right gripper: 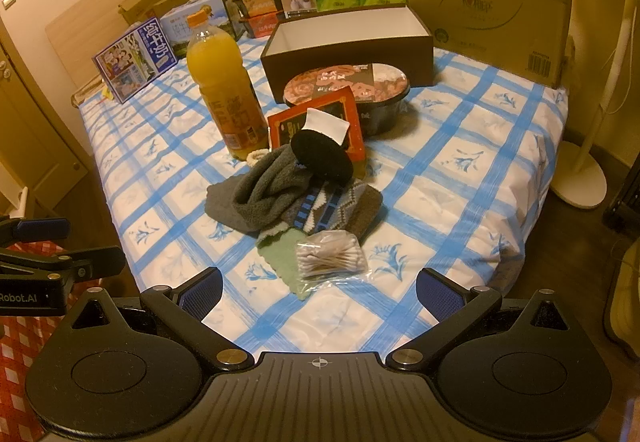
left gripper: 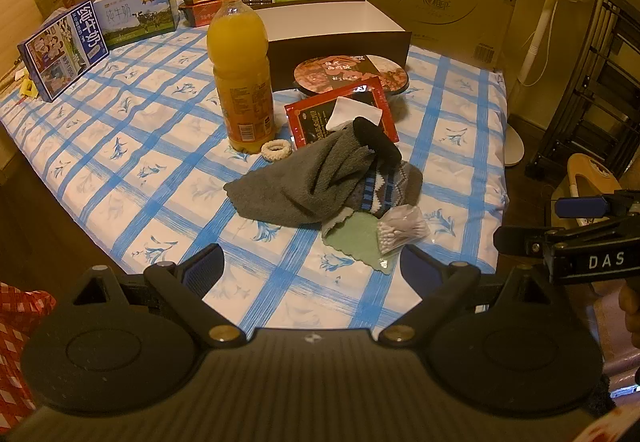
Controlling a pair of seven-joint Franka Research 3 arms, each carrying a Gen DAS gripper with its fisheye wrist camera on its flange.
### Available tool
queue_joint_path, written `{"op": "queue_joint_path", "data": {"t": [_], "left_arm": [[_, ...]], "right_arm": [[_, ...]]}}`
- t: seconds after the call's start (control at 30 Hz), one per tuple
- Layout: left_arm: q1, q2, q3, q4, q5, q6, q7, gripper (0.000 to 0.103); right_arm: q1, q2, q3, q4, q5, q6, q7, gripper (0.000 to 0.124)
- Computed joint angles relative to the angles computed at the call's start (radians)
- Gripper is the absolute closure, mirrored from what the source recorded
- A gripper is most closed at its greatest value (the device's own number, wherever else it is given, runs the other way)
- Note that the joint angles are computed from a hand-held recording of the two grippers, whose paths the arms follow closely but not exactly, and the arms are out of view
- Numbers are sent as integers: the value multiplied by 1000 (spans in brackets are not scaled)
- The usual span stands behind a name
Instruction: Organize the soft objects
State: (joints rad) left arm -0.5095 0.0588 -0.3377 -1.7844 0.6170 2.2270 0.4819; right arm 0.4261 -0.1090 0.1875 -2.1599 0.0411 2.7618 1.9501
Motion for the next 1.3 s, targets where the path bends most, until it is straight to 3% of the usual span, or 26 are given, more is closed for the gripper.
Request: {"op": "queue_joint_path", "data": {"t": [0.57,0.77,1.07,1.3], "left_arm": [[12,-15,9,-22,-9,3,13,9],[22,3,8,-23,-5,-4,12,9],[21,74,28,17,-12,22,36,10],[19,131,57,39,36,70,33,12]], "right_arm": [[4,18,-4,14,3,8,-5,21],[13,60,-2,7,5,72,-10,21],[38,119,-21,-6,275,191,-253,21],[32,193,-19,37,361,234,-338,28]]}}
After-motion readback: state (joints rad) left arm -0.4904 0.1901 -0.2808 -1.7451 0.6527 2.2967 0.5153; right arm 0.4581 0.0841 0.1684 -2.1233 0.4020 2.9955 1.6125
